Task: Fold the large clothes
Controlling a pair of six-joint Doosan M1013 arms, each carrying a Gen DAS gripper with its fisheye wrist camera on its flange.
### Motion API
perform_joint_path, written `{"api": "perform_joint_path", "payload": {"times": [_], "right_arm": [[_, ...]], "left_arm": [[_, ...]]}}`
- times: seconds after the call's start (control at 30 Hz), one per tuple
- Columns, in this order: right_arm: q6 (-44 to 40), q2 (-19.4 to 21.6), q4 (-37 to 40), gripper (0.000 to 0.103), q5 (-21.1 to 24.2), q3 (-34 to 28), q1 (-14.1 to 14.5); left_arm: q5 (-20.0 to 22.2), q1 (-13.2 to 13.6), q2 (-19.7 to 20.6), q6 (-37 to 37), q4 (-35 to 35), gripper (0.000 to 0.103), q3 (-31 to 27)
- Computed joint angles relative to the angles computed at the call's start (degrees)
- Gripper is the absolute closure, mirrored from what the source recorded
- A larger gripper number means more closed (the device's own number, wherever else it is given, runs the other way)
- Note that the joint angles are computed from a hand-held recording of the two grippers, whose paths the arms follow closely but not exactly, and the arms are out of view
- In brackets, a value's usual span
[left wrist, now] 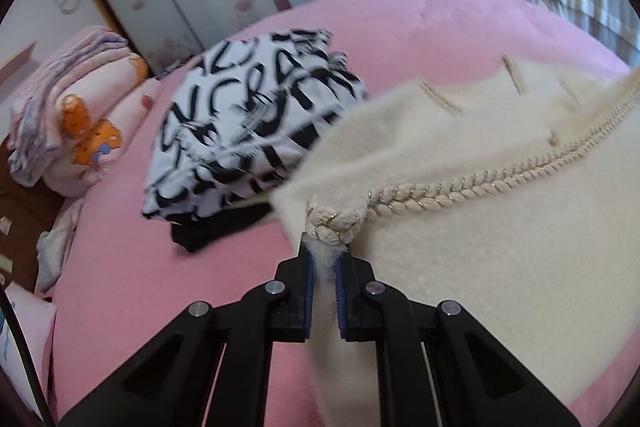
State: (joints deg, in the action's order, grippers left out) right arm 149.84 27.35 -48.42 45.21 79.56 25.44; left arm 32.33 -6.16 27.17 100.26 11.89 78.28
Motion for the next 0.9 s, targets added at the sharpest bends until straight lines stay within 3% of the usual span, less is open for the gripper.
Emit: {"api": "perform_joint_path", "payload": {"times": [0.17,0.4,0.6,0.73,0.83,0.9], "right_arm": [[2.98,-0.25,-4.17,0.096,0.85,-1.8,-0.09],[3.55,2.93,-4.9,0.096,0.6,-7.42,-2.01],[-6.39,10.84,2.22,0.096,5.23,-18.26,-4.02],[-11.47,16.37,7.25,0.096,10.24,-24.95,-4.97],[-14.92,20.24,12.59,0.096,15.44,-28.85,-5.87],[-16.14,21.16,14.55,0.096,15.86,-28.73,-6.23]], "left_arm": [[-3.67,-0.61,-0.48,-12.36,8.54,0.096,-1.58],[0.69,-1.08,4.64,-20.95,11.31,0.096,-10.43],[7.38,-1.71,11.82,-25.88,13.15,0.096,-19.06],[9.19,-2.38,15.08,-29.23,17.91,0.096,-20.79],[6.2,-3.0,15.48,-34.42,24.84,0.096,-18.62],[4.15,-3.29,15.46,-37.69,29.02,0.095,-17.25]]}}
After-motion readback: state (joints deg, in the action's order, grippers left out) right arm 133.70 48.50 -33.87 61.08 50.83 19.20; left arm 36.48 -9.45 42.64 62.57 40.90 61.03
